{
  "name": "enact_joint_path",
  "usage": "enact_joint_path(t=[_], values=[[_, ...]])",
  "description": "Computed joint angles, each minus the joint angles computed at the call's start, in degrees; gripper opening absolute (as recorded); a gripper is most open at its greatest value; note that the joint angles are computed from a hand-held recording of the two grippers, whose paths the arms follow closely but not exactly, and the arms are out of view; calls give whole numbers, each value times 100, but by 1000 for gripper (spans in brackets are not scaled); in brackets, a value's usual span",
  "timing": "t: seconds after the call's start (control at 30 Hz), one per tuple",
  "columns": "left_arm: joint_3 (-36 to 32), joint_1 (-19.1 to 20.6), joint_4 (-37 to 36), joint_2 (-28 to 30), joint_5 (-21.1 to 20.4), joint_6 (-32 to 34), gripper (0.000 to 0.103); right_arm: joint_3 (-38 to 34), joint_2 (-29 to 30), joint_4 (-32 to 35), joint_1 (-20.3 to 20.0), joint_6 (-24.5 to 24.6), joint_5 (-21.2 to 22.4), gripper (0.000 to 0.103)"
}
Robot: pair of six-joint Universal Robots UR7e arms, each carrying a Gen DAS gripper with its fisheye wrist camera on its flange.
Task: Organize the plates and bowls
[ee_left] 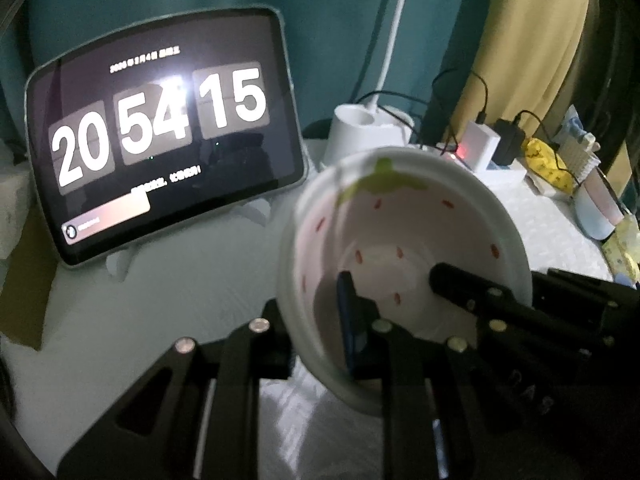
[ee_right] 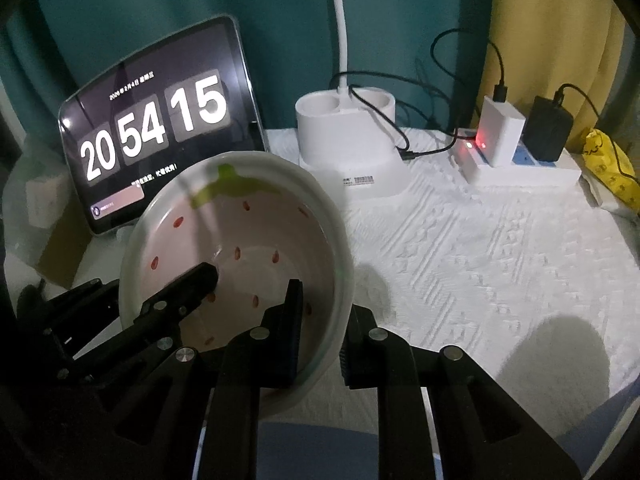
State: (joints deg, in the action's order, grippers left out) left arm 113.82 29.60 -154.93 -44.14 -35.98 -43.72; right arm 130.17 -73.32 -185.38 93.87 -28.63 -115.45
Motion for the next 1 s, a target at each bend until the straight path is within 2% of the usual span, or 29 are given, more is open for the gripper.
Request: enact_joint_path(t=[1.0], values=[[143, -817, 641, -212, 166, -826, 18, 645, -1305, 208, 76, -52, 338, 17]])
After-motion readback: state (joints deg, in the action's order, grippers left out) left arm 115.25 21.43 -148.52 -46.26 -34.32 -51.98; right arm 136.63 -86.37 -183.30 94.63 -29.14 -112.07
